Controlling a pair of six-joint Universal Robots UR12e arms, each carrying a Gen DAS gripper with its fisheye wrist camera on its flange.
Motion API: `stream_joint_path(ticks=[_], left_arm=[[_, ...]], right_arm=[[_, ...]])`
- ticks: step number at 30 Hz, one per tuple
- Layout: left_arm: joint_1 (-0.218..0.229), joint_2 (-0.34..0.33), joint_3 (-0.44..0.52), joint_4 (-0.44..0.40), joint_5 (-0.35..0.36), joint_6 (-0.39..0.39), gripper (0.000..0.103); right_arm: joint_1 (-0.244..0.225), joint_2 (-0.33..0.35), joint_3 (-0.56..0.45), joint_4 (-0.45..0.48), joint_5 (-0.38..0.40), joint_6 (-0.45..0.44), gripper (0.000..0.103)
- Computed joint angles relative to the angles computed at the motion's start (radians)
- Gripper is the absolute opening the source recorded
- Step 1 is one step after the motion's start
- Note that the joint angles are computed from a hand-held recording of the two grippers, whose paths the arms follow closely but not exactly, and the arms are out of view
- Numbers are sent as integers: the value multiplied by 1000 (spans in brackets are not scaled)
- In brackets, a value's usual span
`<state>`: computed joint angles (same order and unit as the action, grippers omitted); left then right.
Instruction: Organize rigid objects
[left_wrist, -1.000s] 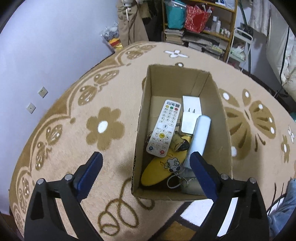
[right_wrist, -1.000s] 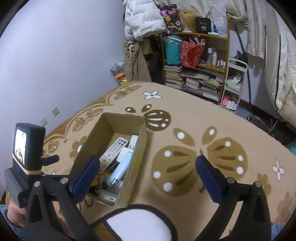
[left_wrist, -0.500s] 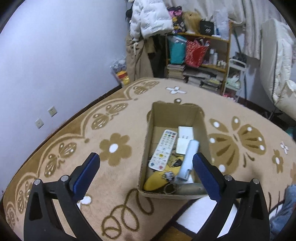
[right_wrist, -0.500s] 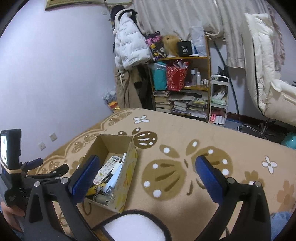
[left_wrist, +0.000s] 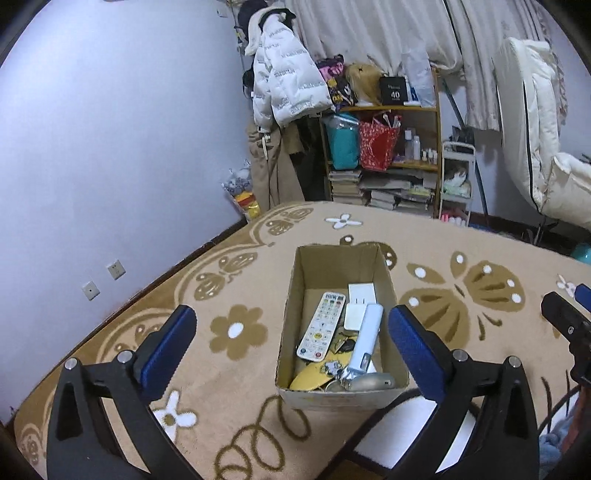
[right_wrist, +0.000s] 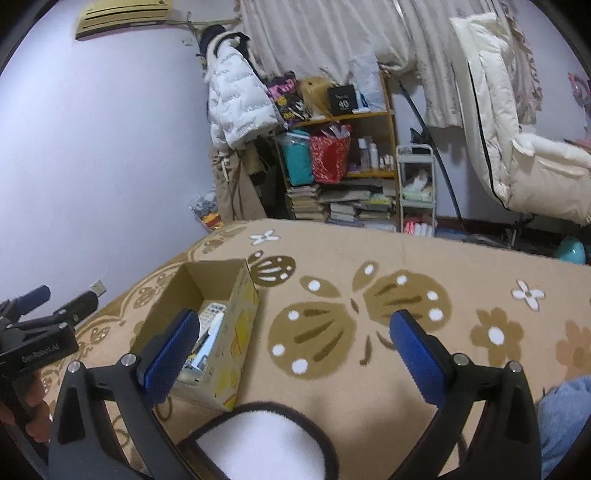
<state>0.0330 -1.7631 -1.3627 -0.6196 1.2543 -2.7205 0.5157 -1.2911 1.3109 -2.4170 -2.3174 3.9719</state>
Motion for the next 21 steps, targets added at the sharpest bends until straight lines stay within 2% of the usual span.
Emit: stream_joint_path(ticks=[3,7,11,21], left_arm=[[6,7,-7,-2,-6,-9,103],[9,19,-26,17,3,-2,102],[12,32,-47,23,-15,33,103],[-1,45,-69,6,31,60,103]], right_arm=[[5,-8,9,-1,8,39,103],[19,-8,11,-20,-30,15,103],[16,-13,22,-48,2,29,103],[17,-15,25,-19,11,43,103]])
